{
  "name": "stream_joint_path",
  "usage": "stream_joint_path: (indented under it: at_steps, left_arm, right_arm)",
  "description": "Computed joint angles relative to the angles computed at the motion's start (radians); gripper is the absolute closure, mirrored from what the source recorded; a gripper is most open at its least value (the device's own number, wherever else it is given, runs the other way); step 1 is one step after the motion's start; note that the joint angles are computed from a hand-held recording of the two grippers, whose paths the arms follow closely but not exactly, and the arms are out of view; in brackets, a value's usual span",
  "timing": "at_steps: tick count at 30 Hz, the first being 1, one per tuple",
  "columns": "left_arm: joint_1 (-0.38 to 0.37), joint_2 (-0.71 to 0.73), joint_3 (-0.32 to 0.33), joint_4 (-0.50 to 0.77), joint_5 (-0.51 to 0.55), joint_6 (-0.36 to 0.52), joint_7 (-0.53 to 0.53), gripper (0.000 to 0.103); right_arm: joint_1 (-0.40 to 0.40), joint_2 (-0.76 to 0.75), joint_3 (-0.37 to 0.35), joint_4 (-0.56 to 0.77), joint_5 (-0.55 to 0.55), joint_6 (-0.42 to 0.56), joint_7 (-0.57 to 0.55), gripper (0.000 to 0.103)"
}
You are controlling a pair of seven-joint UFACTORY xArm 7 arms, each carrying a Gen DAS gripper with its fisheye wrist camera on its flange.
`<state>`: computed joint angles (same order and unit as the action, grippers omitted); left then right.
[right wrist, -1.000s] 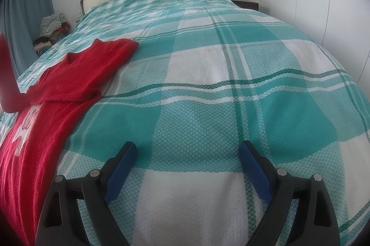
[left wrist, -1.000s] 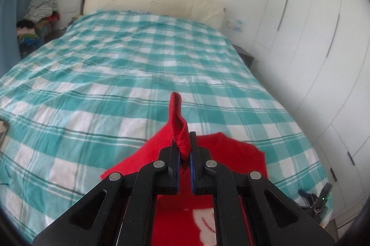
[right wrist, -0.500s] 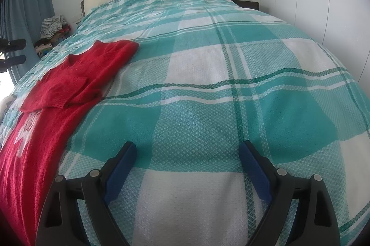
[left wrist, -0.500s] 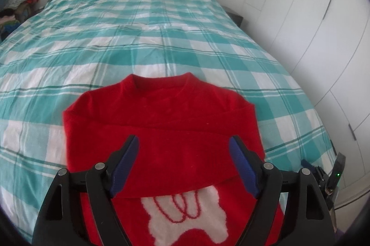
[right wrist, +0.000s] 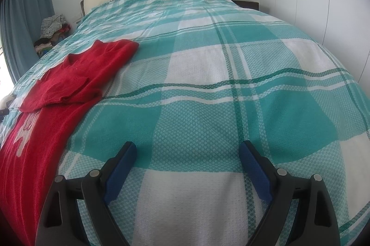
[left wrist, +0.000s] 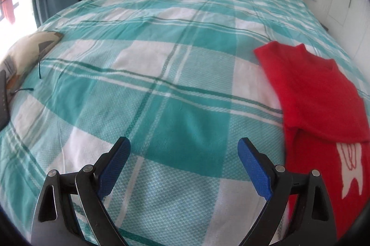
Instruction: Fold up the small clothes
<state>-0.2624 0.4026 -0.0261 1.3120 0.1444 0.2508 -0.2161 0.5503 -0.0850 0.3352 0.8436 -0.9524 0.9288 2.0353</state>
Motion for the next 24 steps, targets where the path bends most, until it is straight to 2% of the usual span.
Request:
stream_joint_path:
  at_steps: [4, 8, 12, 16, 24]
  left_arm:
    - [0.09, 0.005, -0.09, -0.081, -0.101, -0.136, 0.082, 0.004]
    - [0.104, 0.009, -0.111, -0.077, -0.148, -0.139, 0.122, 0.001]
    - [0.071, 0.013, -0.076, -0.074, -0.146, -0.135, 0.122, 0.001]
    - [0.08, 0.013, -0.086, -0.078, -0.161, -0.143, 0.136, 0.001]
    - [0.056, 0.011, -0.056, -0.077, -0.147, -0.138, 0.123, 0.001]
  right_arm:
    - [0.0, 0.002, 0.0, 0.002, 0.002, 0.002, -0.004, 0.013]
    - [0.002, 0.005, -0.001, 0.006, 0.005, 0.007, -0.009, 0.013]
    - [0.003, 0.005, -0.001, 0.006, 0.004, 0.008, -0.007, 0.013]
    - [0.003, 0.005, -0.002, 0.005, 0.003, 0.006, -0.007, 0.013]
    - [0.003, 0.005, -0.002, 0.005, 0.003, 0.006, -0.006, 0.013]
